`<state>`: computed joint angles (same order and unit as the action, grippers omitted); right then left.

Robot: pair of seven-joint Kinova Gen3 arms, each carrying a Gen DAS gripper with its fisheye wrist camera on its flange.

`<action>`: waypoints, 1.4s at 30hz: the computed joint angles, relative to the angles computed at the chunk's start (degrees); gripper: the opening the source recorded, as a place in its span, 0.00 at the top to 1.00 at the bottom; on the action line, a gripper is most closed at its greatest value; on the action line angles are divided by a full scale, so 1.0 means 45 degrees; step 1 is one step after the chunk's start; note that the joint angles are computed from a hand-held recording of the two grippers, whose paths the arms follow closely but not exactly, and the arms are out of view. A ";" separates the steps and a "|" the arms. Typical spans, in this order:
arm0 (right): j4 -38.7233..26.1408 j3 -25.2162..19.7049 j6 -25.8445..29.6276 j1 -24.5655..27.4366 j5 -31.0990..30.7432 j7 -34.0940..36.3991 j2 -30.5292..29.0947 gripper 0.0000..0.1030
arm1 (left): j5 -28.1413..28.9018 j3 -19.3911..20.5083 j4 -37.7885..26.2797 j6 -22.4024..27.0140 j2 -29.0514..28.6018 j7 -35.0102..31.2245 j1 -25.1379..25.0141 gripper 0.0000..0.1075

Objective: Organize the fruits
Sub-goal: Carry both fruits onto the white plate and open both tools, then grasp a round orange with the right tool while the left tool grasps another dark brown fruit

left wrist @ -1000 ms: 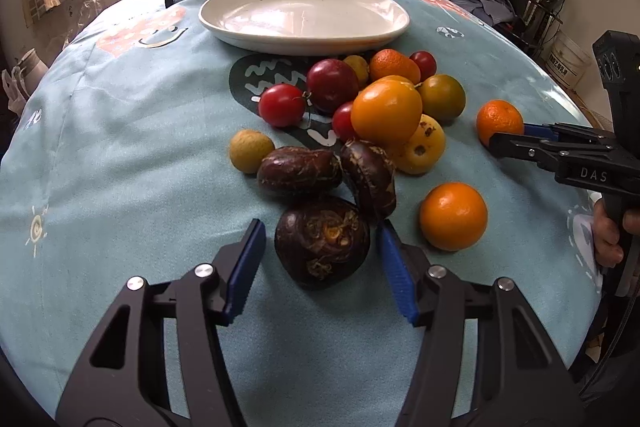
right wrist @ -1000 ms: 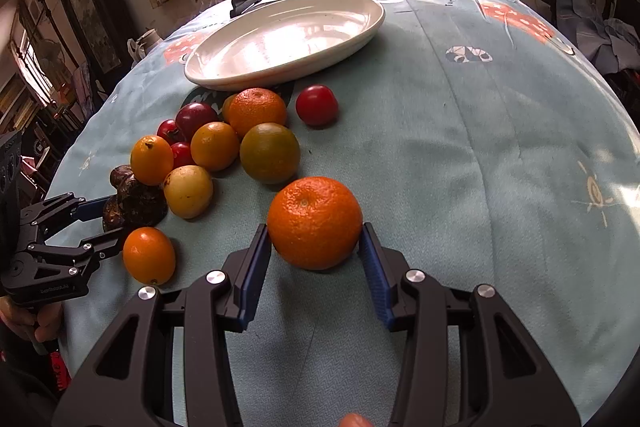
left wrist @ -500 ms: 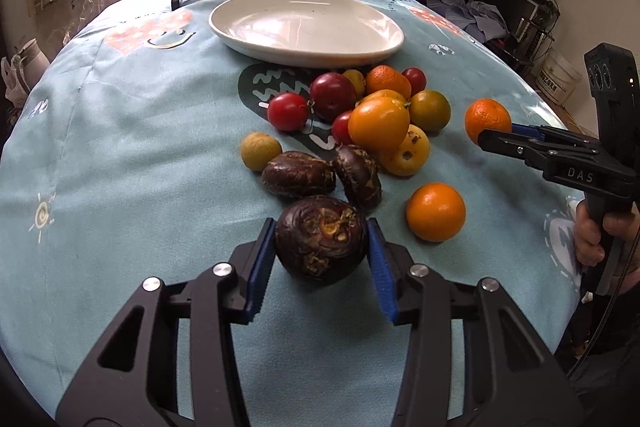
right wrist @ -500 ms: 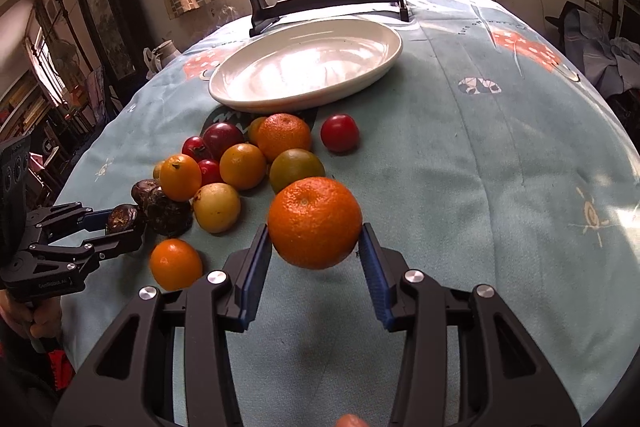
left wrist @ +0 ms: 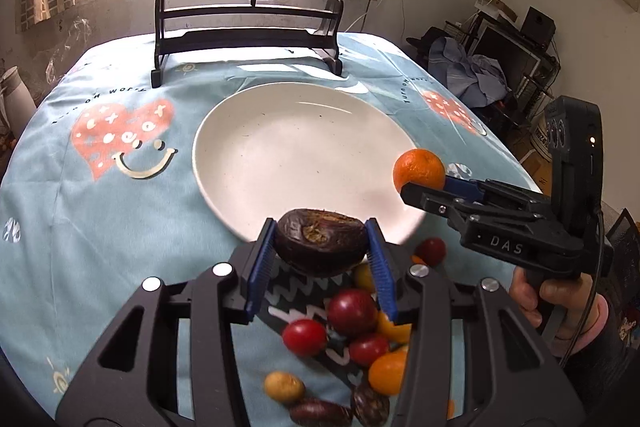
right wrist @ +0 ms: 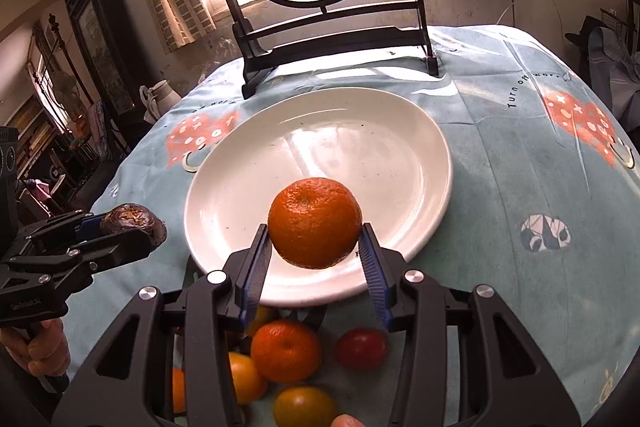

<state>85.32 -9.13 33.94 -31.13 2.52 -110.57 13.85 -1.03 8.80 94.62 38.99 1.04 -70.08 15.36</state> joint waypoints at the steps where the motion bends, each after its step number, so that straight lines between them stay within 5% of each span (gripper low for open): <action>1: -0.0276 -0.0066 0.0122 0.0059 0.0120 0.0024 0.0265 0.56 | 0.0158 -0.0059 -0.0450 0.0217 0.0463 -0.0224 -0.0099 0.58; 7: -0.1988 -0.1193 0.1538 0.0915 0.0789 0.0357 0.1698 0.56 | -0.0197 -0.0368 -0.2416 0.1346 0.2547 -0.0351 -0.0046 0.58; 11: -0.2619 0.0848 0.2418 -0.0525 -0.0369 0.1488 0.2037 0.54 | -0.0368 -0.0650 -0.3002 0.1836 0.3276 -0.0281 0.0124 0.54; 14: -0.2748 0.2566 0.2733 -0.1760 -0.1175 0.1989 0.1989 0.35 | -0.0721 -0.0832 -0.2758 0.1613 0.3027 0.0134 0.0357 0.36; 19: -0.0696 0.5131 0.0673 -0.4526 0.0013 0.0591 0.0489 0.35 | -0.1227 -0.0863 -0.1558 0.1090 0.1506 0.1268 0.0472 0.14; 24: 0.2252 0.6407 -0.1649 -0.7002 0.0520 0.0182 -0.2358 0.27 | -0.2458 0.1620 0.0772 0.0377 -0.0660 0.3400 -0.1531 0.10; 25: 0.2837 0.6169 -0.1898 -0.7002 0.0004 0.0322 -0.2806 0.11 | -0.2799 0.1745 0.1253 0.0216 -0.1056 0.3918 -0.1553 0.10; 26: 0.3279 0.5704 -0.1951 -0.6766 -0.0514 0.0357 -0.3203 0.08 | -0.3139 0.1657 0.1687 0.0115 -0.1388 0.4435 -0.1338 0.10; 30: 0.4646 0.3348 -0.2314 -0.5288 -0.0916 -0.1040 -0.4107 0.08 | -0.3505 0.0724 0.3289 -0.0584 -0.2503 0.5496 -0.0155 0.10; 39: 0.5237 -0.1956 -0.1801 -0.2015 0.3304 -0.5501 -0.3723 0.09 | -0.5217 0.2816 0.4380 -0.0374 -0.3418 0.7720 -0.1854 0.10; 42: 0.4781 -0.3725 -0.0703 -0.0973 0.4803 -0.6405 -0.3266 0.18 | -0.5550 0.3058 0.4383 -0.0169 -0.3428 0.8076 -0.2010 0.10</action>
